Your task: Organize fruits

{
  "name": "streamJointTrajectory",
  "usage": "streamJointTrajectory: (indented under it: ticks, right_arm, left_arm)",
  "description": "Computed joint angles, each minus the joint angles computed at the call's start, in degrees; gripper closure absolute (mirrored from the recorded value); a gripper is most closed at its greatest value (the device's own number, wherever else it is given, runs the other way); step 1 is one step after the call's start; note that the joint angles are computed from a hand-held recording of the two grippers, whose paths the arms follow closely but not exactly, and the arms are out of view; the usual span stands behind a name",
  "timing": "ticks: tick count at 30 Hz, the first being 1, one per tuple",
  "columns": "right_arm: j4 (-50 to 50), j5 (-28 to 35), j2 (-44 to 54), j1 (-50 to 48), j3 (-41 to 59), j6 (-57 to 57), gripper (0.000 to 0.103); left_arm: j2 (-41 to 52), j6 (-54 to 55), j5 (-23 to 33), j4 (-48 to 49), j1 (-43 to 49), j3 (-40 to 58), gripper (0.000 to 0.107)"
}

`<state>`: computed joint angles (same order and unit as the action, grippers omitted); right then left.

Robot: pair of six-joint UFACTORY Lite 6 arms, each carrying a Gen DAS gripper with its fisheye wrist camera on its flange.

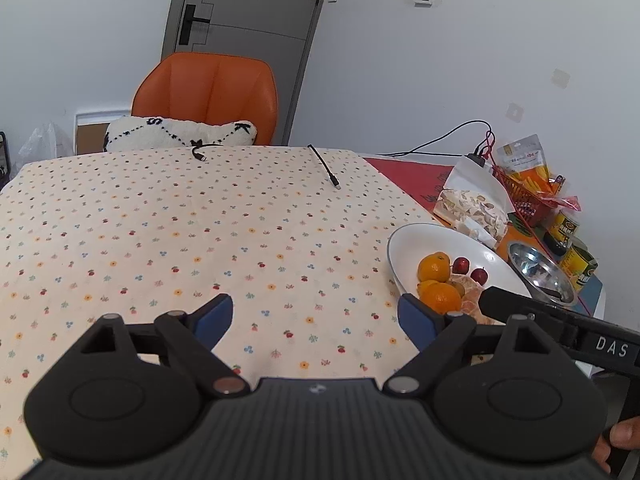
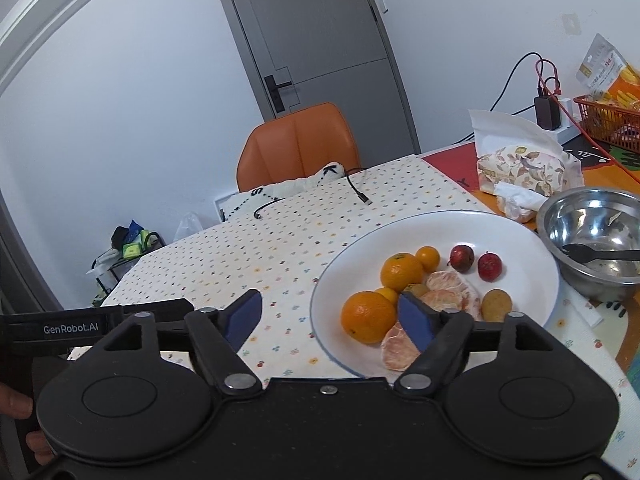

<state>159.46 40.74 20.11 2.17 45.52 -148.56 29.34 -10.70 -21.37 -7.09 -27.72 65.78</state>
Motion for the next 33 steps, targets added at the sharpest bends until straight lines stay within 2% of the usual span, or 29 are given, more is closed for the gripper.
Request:
streamJointTrajectory:
  ticks: [8, 15, 22, 33]
  right_arm:
    - [2.8, -0.3, -3.1, 2.2, -3.0, -1.0, 0.013]
    - [4.1, -0.8, -6.6, 3.1, -6.0, -1.8, 0.011]
    - [4.8, -1.0, -9.8, 3.3, -9.2, -1.8, 0.007]
    - [5.0, -1.3, -12.8, 2.5, -12.6, -2.3, 0.004]
  left_arm:
    - [-4.4, -0.4, -3.2, 0.0, 0.7, -6.3, 0.019]
    - [-8.6, 0.5, -4.7, -1.0, 0.8, -10.5, 0.019]
    - [-10.7, 2.2, -3.6, -2.0, 0.3, -12.4, 0.019]
    - [-13.7, 0.1, -3.8, 0.4, -0.4, -15.2, 0.019]
